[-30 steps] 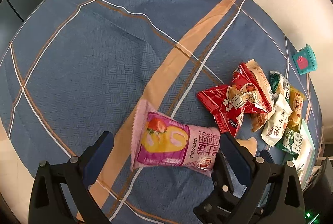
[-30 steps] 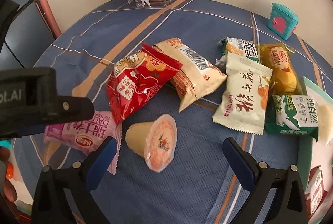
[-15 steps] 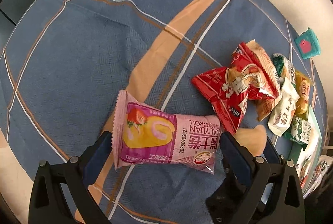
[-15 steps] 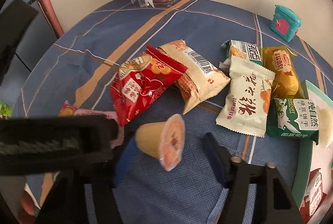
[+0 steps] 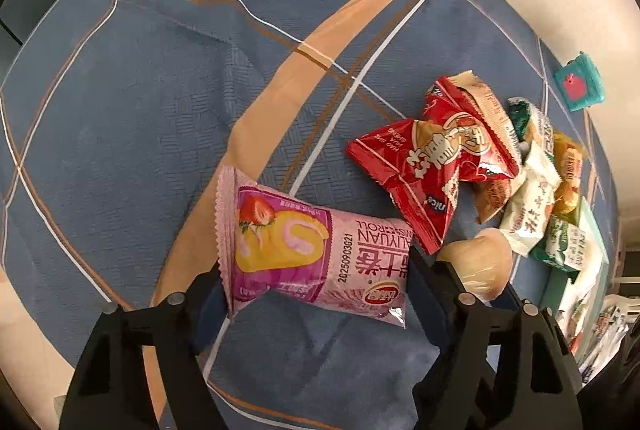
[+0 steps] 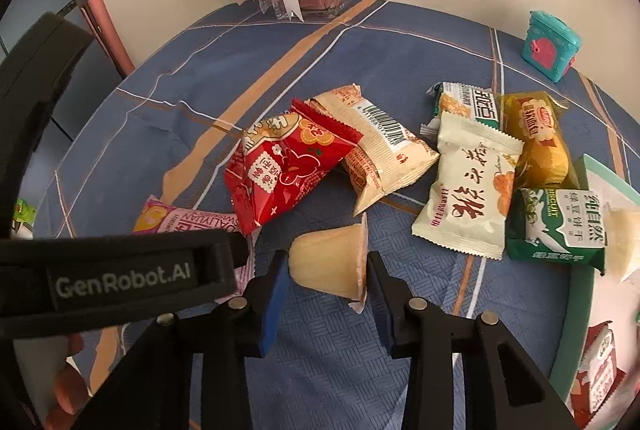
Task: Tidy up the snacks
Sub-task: 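Grasp the pink roll pack with the left gripper while the right grasps the pudding cup, then carry the pink pack and pudding cup over the white tray and open both grippers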
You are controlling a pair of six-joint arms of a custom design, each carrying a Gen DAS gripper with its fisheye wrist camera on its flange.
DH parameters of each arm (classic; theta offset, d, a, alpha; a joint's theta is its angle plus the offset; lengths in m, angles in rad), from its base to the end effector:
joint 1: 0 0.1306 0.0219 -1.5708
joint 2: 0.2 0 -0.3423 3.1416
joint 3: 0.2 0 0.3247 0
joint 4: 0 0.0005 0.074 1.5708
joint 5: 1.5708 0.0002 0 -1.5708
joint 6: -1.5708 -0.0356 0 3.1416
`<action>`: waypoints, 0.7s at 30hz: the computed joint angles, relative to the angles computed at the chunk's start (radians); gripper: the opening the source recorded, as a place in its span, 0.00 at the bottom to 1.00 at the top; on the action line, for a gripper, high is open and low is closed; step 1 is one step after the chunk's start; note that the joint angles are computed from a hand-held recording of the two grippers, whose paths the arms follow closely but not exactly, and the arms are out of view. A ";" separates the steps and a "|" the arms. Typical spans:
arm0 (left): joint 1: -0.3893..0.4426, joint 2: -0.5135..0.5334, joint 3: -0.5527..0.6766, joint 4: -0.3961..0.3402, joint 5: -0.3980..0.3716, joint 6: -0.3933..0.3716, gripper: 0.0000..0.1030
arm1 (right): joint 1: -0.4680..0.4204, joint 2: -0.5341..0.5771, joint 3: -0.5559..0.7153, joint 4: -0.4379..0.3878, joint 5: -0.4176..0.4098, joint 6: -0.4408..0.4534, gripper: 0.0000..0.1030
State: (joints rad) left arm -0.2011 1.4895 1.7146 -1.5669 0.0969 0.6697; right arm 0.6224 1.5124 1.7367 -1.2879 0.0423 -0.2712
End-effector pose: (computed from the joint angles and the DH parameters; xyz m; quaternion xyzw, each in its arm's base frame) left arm 0.3947 -0.0845 0.4363 -0.2250 0.9665 -0.0918 0.0832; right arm 0.3585 0.2548 0.4458 -0.1638 0.9538 0.0899 0.2351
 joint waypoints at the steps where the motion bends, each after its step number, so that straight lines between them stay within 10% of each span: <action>1: -0.001 -0.001 -0.001 0.002 0.005 0.001 0.77 | -0.002 -0.002 0.000 -0.003 -0.003 -0.002 0.39; 21: -0.105 -0.060 0.062 0.023 -0.016 0.099 0.76 | -0.089 -0.079 0.029 -0.062 -0.056 -0.050 0.39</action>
State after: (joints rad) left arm -0.3063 1.4294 1.7767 -1.5442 0.0810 0.7684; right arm 0.5331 1.4329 1.7654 -1.3495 -0.0138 -0.3215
